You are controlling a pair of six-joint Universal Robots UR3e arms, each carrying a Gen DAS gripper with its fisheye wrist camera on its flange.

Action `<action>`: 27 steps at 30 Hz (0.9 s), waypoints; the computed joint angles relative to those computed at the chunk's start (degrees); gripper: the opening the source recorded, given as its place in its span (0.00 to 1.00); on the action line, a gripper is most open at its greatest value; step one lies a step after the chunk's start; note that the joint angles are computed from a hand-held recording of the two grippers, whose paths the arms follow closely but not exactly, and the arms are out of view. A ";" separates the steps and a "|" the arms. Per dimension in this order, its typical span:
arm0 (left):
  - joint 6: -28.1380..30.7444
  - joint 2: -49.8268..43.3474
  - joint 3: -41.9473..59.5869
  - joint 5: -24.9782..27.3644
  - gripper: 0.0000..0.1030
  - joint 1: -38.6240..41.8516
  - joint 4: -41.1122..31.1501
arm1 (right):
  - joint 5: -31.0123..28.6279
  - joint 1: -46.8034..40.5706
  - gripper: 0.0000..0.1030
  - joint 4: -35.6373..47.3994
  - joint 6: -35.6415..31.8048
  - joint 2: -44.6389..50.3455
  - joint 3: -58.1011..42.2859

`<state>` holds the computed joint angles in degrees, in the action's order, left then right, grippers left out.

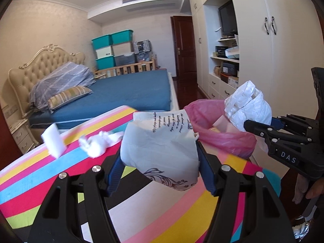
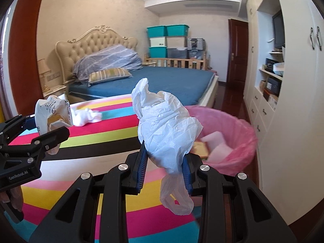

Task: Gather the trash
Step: 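Lift the plastic bag and paper bag and carry both over the pink bin, then open both tools over the pink bin to drop the two bags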

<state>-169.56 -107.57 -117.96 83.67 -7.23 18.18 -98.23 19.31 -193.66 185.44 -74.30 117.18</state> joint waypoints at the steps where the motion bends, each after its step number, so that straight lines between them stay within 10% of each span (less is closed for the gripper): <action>1: -0.05 -0.97 1.76 0.21 0.62 -0.88 -0.94 | 0.20 -0.76 0.30 -0.21 -0.32 -0.28 0.41; 27: -8.15 -33.56 67.66 -6.24 0.66 -7.78 -39.13 | 13.60 -20.05 0.35 5.81 -10.12 9.57 -13.26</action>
